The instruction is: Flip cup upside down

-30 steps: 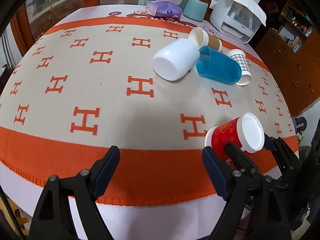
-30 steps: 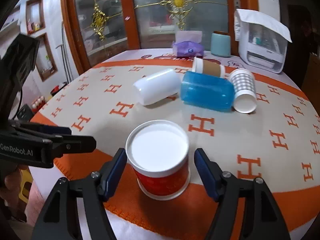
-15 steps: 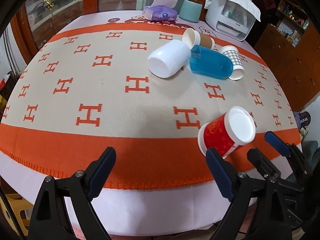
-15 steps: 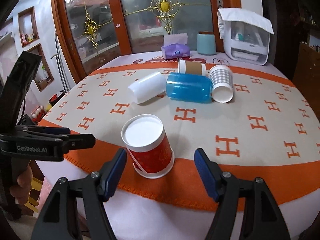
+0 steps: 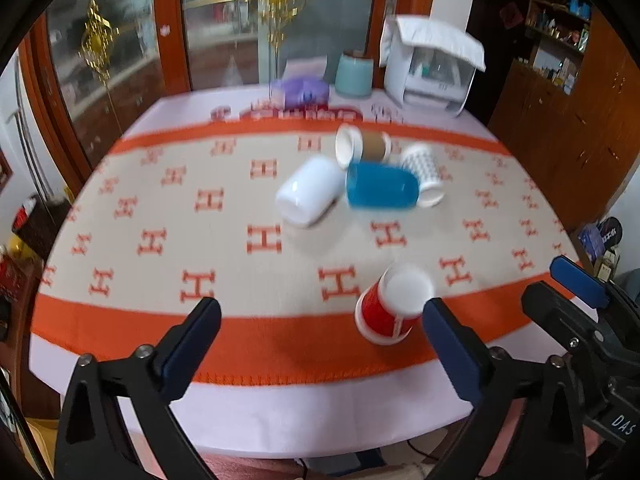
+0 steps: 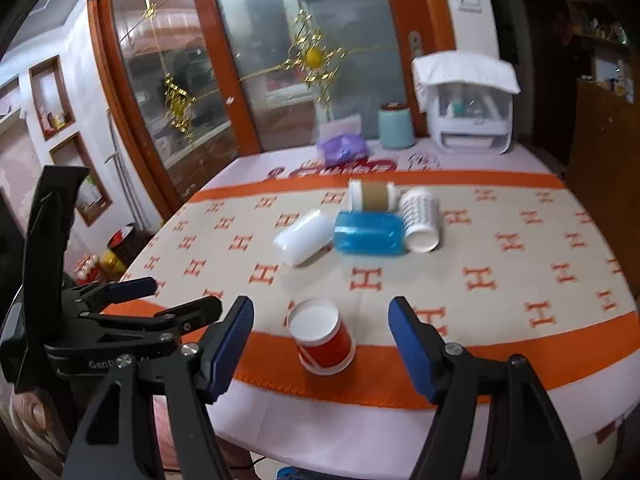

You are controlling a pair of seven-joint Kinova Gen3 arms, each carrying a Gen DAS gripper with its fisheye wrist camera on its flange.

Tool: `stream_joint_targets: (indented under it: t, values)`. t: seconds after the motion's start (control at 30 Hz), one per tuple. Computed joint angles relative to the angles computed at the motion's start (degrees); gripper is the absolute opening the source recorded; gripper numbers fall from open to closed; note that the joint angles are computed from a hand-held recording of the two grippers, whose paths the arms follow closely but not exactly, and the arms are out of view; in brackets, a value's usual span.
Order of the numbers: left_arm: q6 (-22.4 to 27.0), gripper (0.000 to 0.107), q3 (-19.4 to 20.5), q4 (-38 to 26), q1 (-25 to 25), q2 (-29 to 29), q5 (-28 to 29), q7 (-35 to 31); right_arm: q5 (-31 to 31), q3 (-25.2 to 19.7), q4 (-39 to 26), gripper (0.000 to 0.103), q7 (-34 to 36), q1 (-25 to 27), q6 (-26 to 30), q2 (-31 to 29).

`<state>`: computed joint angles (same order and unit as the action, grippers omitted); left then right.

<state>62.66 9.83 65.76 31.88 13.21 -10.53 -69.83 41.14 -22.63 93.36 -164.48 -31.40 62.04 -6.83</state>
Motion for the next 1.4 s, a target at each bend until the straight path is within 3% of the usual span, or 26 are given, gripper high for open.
stream_joint_targets:
  t: [0.2,0.57,1.0,1.4]
  values:
    - [2.3,0.102,0.0,-5.2,2.8,-0.5,-4.2,2.3,2.4,-1.5,-5.5,0.07,-0.3,-1.3,8.0,0.6]
    - [2.7,0.102,-0.4,-7.3,6.5,-1.2,-10.4,7.7,6.6,-1.9,-6.7,0.07,-2.0,-3.9,11.4,1.4]
    - [4.7,0.102,-0.7,-8.8,7.2,0.8,-11.2,8.3,2.8,0.1,-4.5,0.07,-3.3,-1.2,6.9,0.4]
    - [5.2,0.102,-1.4,-9.2,7.7,1.5,-11.6,8.6,3.9,-0.2,-5.8,0.07,-4.0,-2.2,9.2,1.5]
